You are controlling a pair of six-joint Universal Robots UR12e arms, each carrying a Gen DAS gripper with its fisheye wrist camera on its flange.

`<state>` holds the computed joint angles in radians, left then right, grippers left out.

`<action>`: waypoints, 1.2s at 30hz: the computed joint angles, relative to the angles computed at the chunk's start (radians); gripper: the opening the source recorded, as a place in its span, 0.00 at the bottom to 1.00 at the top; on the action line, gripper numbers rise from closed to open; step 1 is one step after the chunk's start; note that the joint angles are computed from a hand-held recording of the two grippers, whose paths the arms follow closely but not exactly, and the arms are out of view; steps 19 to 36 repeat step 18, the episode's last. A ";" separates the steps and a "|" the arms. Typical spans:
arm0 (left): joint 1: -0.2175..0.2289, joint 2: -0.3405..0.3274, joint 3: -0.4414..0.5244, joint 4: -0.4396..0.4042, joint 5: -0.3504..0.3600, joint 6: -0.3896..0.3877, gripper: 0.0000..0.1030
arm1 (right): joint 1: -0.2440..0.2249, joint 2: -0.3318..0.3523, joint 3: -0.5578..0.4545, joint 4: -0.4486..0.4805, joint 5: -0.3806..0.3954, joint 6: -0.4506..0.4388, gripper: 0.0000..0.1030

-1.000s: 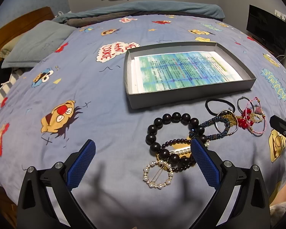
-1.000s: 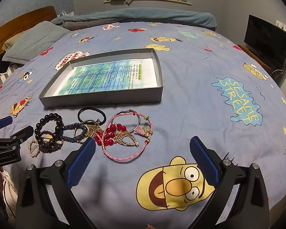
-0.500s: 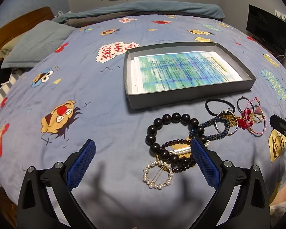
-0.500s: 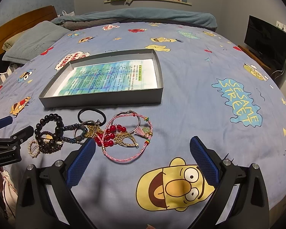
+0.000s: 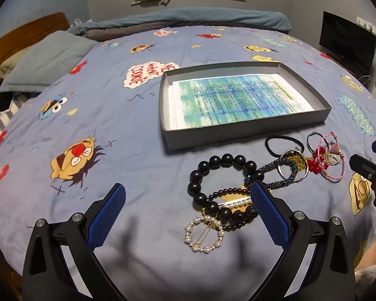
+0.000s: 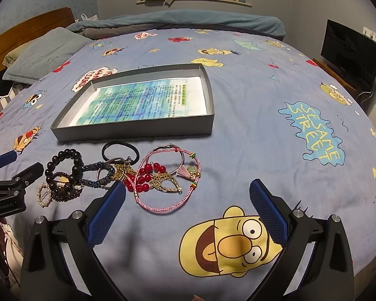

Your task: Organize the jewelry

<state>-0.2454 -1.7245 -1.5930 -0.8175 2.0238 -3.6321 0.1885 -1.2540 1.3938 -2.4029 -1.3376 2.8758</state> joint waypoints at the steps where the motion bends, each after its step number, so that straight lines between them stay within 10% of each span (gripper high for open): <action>1: -0.002 -0.001 0.000 0.003 0.006 0.001 0.96 | 0.000 0.000 0.000 0.001 0.000 0.000 0.95; 36: 0.002 -0.005 0.011 -0.039 -0.006 -0.021 0.96 | 0.000 0.001 0.000 0.001 0.000 0.001 0.95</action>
